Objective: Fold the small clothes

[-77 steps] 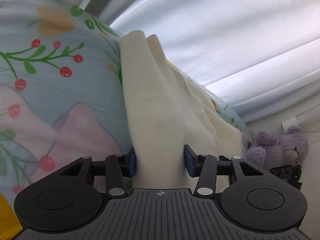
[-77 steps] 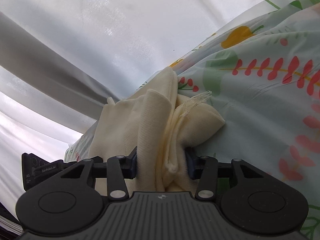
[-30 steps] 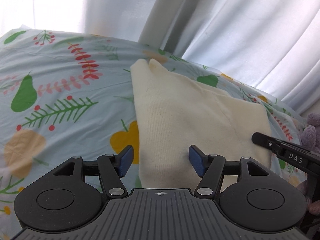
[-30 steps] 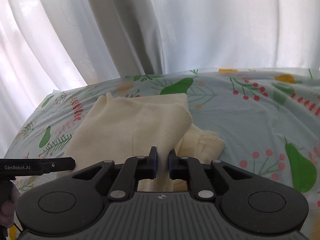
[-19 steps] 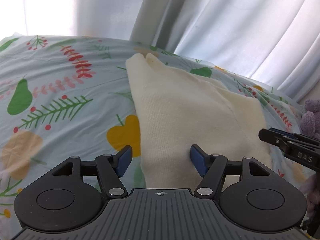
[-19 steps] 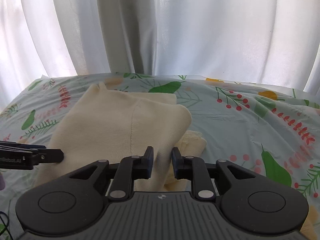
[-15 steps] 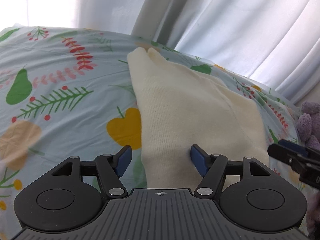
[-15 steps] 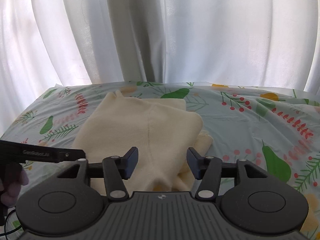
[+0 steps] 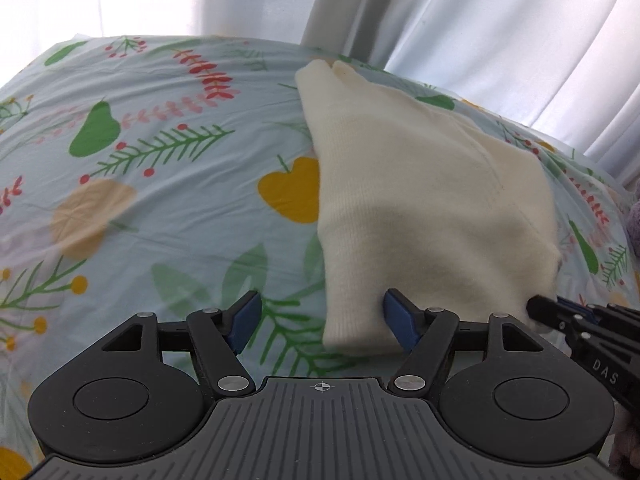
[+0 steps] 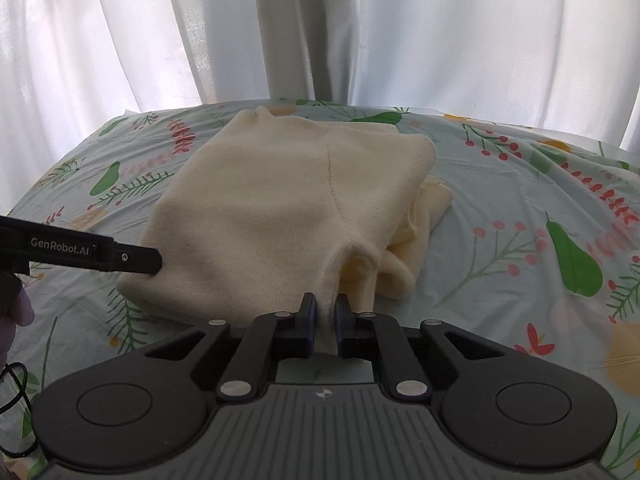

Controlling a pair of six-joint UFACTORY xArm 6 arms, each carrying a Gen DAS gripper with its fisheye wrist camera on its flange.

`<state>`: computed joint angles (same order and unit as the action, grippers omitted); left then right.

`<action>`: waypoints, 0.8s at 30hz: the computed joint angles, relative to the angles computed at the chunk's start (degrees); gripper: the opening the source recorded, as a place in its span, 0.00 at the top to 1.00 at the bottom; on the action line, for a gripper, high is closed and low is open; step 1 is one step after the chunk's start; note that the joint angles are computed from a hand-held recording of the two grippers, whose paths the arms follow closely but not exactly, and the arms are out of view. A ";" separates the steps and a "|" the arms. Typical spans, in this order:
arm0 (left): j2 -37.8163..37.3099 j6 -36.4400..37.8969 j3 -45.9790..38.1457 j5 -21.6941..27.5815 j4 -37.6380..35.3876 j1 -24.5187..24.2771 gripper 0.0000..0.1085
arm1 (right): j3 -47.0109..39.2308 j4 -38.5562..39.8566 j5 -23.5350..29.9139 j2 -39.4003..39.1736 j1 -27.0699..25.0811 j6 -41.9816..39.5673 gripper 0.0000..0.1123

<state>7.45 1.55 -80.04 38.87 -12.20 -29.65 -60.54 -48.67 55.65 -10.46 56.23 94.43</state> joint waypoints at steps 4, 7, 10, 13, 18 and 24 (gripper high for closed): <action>-3.60 -2.45 3.85 -0.75 1.93 0.11 0.32 | 2.64 0.40 -0.83 -1.60 -0.84 2.07 0.93; -5.13 -1.25 5.05 -2.40 1.17 0.62 0.32 | 2.75 1.71 -0.82 -2.76 -0.94 2.63 0.91; -3.74 -0.42 3.39 -4.10 0.22 1.27 0.32 | 2.08 -2.57 2.41 -4.16 1.00 7.93 0.84; -0.87 -2.11 -0.25 -5.16 0.74 1.66 0.32 | -2.39 -6.89 7.56 -1.38 1.71 7.23 0.81; 3.99 -3.04 -6.26 -5.58 -0.03 2.17 0.31 | -11.85 -8.08 2.80 7.89 -4.43 0.33 0.75; 10.53 -11.16 -14.02 -2.46 7.37 1.09 0.31 | -19.16 -3.69 -8.06 18.19 -13.49 -11.79 0.72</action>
<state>17.98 -9.61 -94.06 36.41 -4.83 -28.56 -79.70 -52.36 47.59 7.73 42.75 82.64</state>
